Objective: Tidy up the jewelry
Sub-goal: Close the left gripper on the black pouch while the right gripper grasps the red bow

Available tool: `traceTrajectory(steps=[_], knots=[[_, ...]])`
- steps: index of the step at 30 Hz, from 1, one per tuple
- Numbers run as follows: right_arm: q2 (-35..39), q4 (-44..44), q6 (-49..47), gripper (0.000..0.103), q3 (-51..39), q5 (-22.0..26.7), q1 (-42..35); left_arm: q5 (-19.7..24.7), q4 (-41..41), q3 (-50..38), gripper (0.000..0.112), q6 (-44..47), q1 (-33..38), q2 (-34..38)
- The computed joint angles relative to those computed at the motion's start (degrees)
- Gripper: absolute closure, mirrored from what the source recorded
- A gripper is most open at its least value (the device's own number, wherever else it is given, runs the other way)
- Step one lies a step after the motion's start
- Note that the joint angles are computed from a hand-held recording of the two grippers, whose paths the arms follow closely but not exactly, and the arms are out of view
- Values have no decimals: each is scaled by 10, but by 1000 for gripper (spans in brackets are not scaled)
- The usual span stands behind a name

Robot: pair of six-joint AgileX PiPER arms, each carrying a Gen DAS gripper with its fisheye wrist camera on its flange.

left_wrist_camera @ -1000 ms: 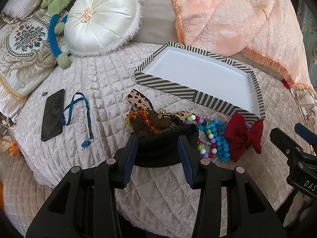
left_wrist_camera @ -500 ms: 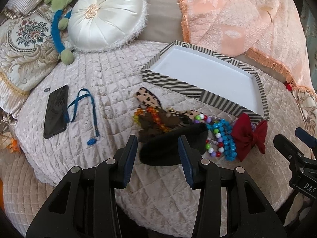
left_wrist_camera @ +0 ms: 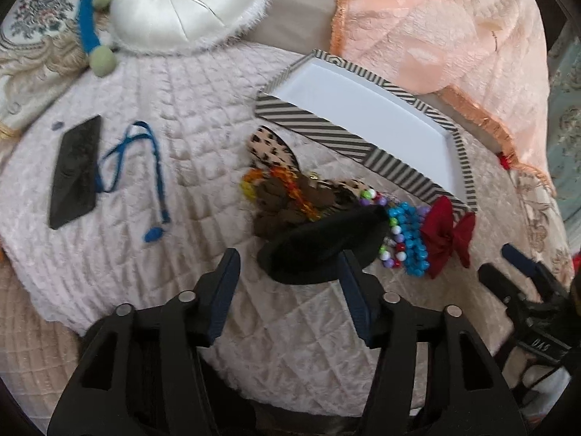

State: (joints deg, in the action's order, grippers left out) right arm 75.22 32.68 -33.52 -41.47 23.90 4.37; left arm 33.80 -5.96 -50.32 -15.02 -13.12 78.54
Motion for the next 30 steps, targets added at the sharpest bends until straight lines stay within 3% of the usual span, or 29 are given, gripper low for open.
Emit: traceTrajectory(steps=[8, 14, 16, 18, 20, 21, 23, 26, 30], knots=[[29, 87, -89, 8, -4, 15, -59, -22, -28, -20, 54, 29, -1, 59], [75, 63, -92, 11, -43, 1, -23, -22, -56, -31, 54, 77, 5, 99], [106, 95, -123, 28, -60, 18, -27, -25, -72, -32, 54, 92, 11, 105], [135, 117, -145, 62, -72, 40, -35, -28, -99, -29, 55, 111, 18, 107], [143, 122, -150, 70, -68, 38, -37, -35, -102, -25, 66, 110, 18, 104], [137, 141, -170, 79, -60, 41, -42, -37, -69, -24, 77, 79, 9, 102], [115, 158, -187, 90, -48, 48, -52, -41, -28, -19, 88, 42, 0, 96], [86, 182, -210, 98, -40, 74, -72, -41, -66, -5, 94, 78, 9, 79], [59, 185, -215, 101, -33, 85, -80, -40, -54, 3, 97, 70, 4, 52]])
